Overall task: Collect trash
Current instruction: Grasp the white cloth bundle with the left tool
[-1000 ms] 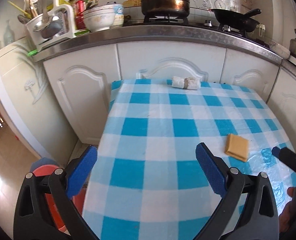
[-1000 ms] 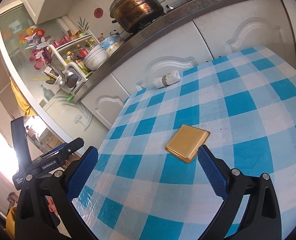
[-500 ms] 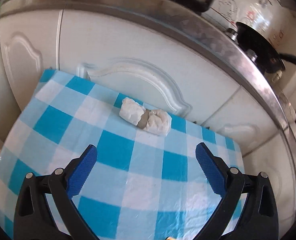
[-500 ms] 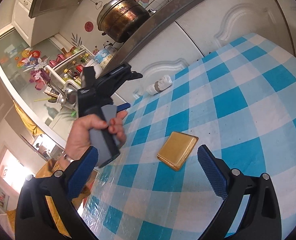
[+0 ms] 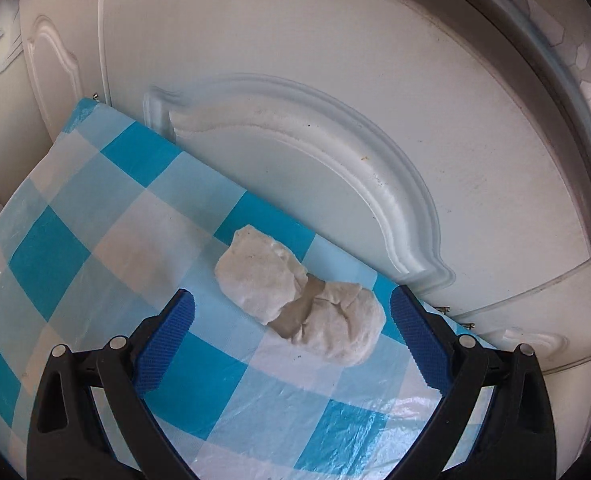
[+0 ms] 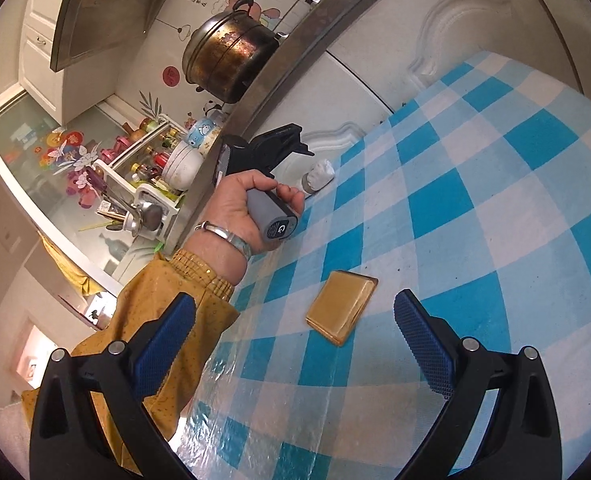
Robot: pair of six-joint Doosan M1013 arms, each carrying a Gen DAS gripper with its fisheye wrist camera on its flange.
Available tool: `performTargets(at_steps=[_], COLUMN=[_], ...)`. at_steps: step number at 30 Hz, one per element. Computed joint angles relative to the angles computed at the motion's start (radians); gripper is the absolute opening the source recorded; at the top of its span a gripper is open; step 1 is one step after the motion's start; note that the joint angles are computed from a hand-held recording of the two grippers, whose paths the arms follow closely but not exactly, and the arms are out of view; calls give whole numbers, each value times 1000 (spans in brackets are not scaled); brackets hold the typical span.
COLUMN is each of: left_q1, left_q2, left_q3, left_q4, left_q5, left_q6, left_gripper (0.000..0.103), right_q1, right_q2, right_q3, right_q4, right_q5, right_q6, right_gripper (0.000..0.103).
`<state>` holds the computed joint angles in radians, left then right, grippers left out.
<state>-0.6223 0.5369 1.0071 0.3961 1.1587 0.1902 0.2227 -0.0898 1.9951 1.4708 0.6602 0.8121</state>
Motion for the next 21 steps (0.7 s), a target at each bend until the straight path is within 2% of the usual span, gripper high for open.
performTargets(at_steps=[5,7,10,19,21], left_q1=[4,5,-1,-18,-22], left_q2=[37,45,48,5,-4], left_q3=[-54,-62,-64,10,23], left_q4=[-4,-11,8,20,17], left_q5=[62,73,61,-31,-41], left_q6=[54,79,113,183,205], left_gripper=[97,92,79,67,66], right_q1=[-5,-5,-1,12,22], right_q2=[-1,0,1,0,5], right_q3=[6,7,4,-7,-19], right_q4=[1,0,-10,-69,-145], right_q5=[-8,-12,-15,-37,-51], right_q6=[11,16,21,47,107], right_gripper=[98,98,98,98,98])
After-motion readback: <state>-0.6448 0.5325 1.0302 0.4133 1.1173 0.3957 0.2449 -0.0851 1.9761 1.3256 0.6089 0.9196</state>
